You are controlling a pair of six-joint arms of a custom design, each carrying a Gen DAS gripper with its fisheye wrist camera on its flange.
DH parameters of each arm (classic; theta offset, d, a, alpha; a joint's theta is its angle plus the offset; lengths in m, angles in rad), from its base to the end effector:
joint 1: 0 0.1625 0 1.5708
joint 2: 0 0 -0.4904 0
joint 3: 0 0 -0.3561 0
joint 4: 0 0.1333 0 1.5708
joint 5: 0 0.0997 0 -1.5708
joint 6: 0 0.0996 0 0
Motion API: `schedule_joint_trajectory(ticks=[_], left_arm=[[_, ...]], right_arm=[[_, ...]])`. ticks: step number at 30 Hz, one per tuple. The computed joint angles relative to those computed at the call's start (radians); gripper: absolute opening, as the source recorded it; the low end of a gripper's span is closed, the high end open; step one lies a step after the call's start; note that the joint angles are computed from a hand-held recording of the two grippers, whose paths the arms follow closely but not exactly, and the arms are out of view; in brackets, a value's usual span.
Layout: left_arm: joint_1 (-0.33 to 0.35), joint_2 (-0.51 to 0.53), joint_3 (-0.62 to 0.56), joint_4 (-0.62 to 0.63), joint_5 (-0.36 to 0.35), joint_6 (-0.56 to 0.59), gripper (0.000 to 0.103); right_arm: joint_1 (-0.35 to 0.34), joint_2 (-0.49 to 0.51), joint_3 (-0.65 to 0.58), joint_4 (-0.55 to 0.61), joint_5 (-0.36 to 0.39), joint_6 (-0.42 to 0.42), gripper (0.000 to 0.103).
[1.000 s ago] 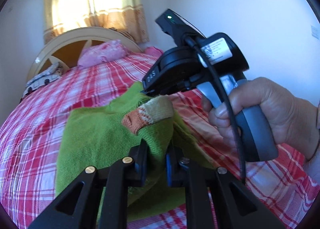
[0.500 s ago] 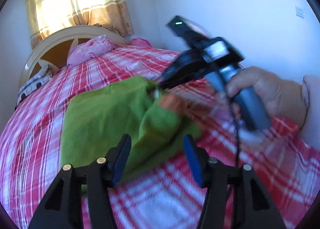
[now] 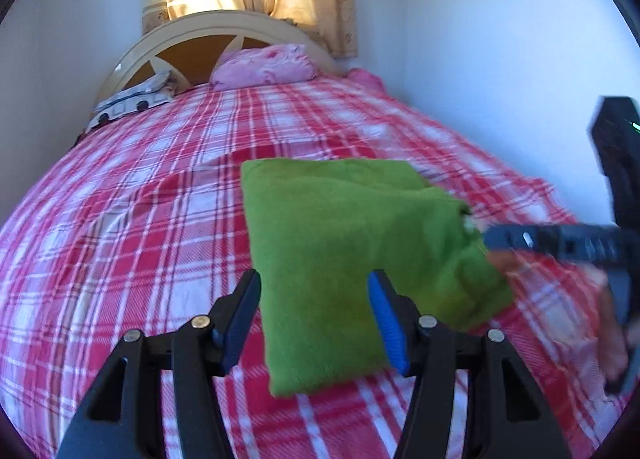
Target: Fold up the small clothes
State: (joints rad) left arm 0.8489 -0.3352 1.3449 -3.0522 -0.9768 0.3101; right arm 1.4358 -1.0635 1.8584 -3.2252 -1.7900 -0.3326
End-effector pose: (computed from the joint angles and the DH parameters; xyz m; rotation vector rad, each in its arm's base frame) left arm -0.3728 -0.7095 -0.0059 1.0968 2.3142 -0.7607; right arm 0.0263 -0.6357 0.3490 0.1229 -2.5362 1.0660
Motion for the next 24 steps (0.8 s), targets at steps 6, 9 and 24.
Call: schedule_joint_trajectory(ticks=[6,9,24], left_arm=[[0.028,0.013,-0.034,0.128,-0.002,-0.078,0.064],[0.034,0.008,-0.003,0.108,0.013,-0.087,0.072],[0.024,0.004,-0.009,0.130,0.045,-0.151,0.073]], right_arm=[[-0.004,0.014,0.083,-0.035,-0.099,0.015,0.006],[-0.028,-0.020,0.133,-0.023,-0.065,0.038,0.004],[0.126,0.169,-0.118,-0.196,-0.333,-0.172,0.008]])
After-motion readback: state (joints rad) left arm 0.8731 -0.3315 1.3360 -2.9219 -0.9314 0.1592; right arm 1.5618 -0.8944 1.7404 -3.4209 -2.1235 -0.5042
